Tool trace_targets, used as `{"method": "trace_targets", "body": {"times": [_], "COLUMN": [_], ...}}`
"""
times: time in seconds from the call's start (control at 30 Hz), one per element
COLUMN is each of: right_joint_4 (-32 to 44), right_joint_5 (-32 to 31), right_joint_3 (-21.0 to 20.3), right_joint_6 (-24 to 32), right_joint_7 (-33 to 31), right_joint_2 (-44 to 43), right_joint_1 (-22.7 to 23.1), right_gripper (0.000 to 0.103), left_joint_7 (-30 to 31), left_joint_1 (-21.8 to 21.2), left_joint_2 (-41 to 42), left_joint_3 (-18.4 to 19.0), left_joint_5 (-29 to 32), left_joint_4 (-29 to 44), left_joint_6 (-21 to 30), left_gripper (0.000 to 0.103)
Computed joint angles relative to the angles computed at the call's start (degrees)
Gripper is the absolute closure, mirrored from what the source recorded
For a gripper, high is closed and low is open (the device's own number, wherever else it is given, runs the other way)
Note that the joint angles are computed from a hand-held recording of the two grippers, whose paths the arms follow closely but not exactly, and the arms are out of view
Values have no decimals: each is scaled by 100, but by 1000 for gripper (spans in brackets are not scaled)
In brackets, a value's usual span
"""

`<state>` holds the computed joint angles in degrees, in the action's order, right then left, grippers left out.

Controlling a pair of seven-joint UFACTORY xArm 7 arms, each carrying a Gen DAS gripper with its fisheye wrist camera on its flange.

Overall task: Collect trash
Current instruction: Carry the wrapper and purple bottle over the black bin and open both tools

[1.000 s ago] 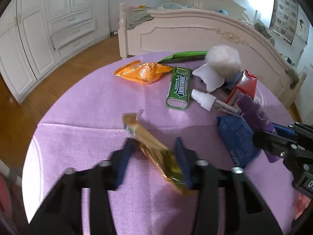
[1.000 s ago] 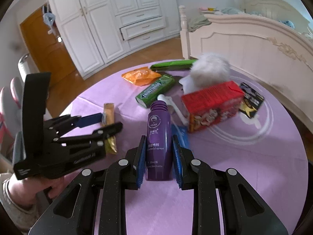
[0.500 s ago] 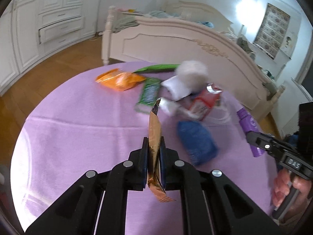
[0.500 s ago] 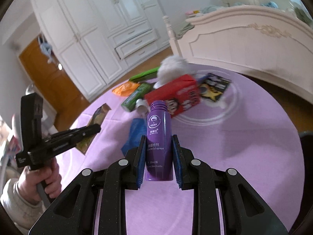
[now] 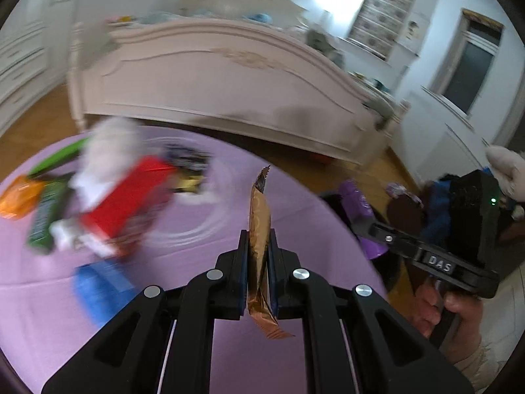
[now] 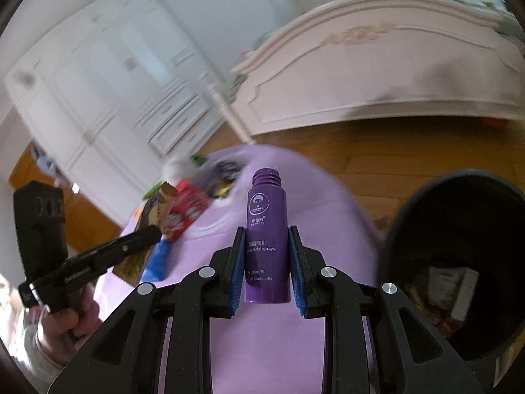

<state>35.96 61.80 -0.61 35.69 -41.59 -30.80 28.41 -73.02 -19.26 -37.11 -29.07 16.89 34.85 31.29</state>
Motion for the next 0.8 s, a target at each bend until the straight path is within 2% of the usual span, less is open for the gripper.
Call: {"method": "trace_targets", "body": {"times": [0.17,0.27,0.53,0.8], "right_joint_4": [-131,-195,-258,-380], "right_joint_5": [-64,-69,161,379], "right_joint_3": [-337,-460,-644,-631], "right_joint_6": [-29,-47,-108,-3], "right_joint_7": [-32,-64,-296,-510], "right_joint_2": [68,168,629,957], "right_joint_1": [-402,-617,-1141,-1566], "right_gripper": [77,77,77,77], "left_joint_7": [54,-25,267,982], "left_joint_1": [319,315,-201,-802], "left_joint_2": [1373,2056,3576,4570], "left_joint_3": [-179,-170,194,603], "left_joint_5": [444,827,1368,941], "left_joint_4": [704,1126,2311,3146], "left_joint_6": [-744,-943,-1027,-933], "left_gripper": [92,92,92,92]}}
